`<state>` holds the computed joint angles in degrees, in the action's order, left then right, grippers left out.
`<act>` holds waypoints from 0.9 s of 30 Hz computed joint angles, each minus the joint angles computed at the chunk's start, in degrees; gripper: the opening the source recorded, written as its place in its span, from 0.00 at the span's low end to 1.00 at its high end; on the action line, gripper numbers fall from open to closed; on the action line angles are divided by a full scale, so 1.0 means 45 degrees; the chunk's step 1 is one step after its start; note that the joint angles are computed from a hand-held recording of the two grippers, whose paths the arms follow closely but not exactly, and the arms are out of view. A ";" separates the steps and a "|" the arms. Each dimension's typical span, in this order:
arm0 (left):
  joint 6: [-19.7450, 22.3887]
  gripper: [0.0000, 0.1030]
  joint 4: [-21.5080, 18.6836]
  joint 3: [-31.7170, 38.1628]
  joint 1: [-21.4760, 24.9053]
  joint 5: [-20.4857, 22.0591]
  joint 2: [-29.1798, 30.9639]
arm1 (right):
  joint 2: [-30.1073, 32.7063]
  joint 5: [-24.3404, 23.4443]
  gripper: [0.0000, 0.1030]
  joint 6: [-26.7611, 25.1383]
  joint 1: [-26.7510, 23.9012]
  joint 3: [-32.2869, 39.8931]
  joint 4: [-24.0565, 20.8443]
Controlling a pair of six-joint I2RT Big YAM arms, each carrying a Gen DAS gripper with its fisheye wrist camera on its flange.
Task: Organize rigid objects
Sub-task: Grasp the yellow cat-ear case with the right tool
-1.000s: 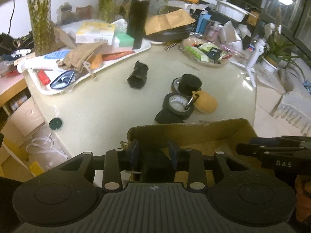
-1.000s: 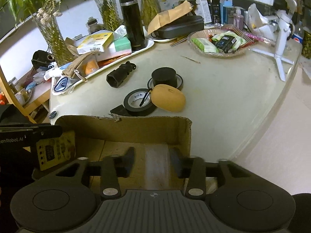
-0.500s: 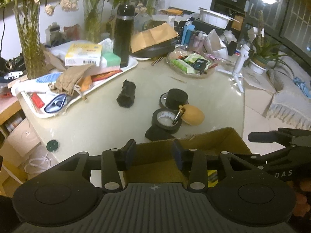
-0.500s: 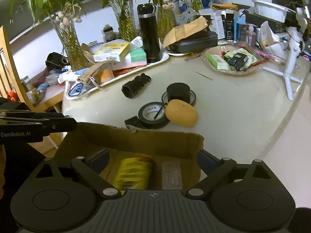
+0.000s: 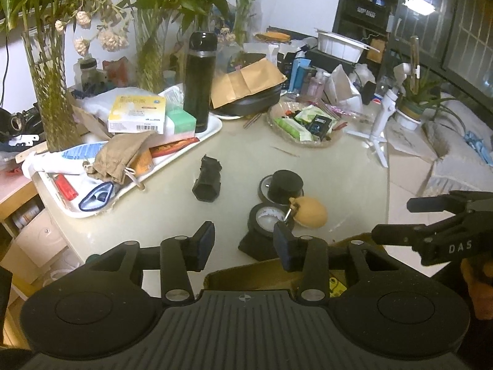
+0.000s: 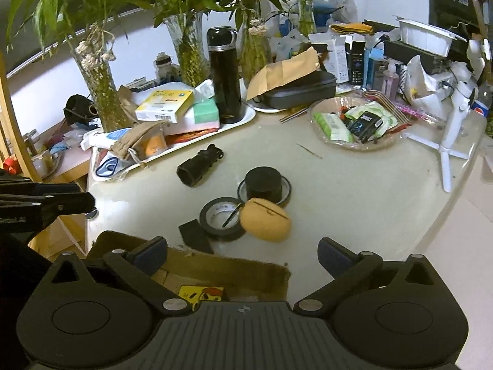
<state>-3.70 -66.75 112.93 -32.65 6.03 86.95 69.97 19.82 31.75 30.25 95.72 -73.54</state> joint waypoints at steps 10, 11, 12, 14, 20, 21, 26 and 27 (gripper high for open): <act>0.0095 0.51 0.0034 -0.0114 0.0259 0.0059 0.0026 | 0.0207 -0.1023 1.00 -0.0445 -0.0918 0.0038 -0.0095; 0.0098 0.51 0.0027 -0.0123 0.0269 0.0078 0.0032 | 0.0235 -0.1176 1.00 -0.0455 -0.1040 0.0036 -0.0072; 0.0089 0.51 0.0044 -0.0144 0.0276 0.0086 0.0027 | 0.0256 -0.1323 1.00 -0.0454 -0.1143 0.0032 -0.0055; 0.0095 0.51 0.0054 -0.0153 0.0281 0.0087 0.0031 | 0.0343 -0.1580 1.00 -0.0470 -0.1329 0.0074 -0.0049; 0.0079 0.51 0.0103 -0.0109 0.0276 0.0079 0.0118 | 0.0602 -0.2239 1.00 -0.0452 -0.1847 0.0195 -0.0081; 0.0077 0.51 0.0134 -0.0097 0.0286 0.0099 0.0145 | 0.0645 -0.2345 1.00 -0.0423 -0.1932 0.0225 -0.0075; 0.0178 0.51 0.0183 0.0132 0.0370 0.0343 0.0454 | 0.0918 -0.2928 1.00 -0.0310 -0.2314 0.0460 -0.0043; 0.0255 0.51 0.0146 0.0208 0.0378 0.0339 0.0532 | 0.1010 -0.3054 1.00 -0.0315 -0.2385 0.0534 -0.0077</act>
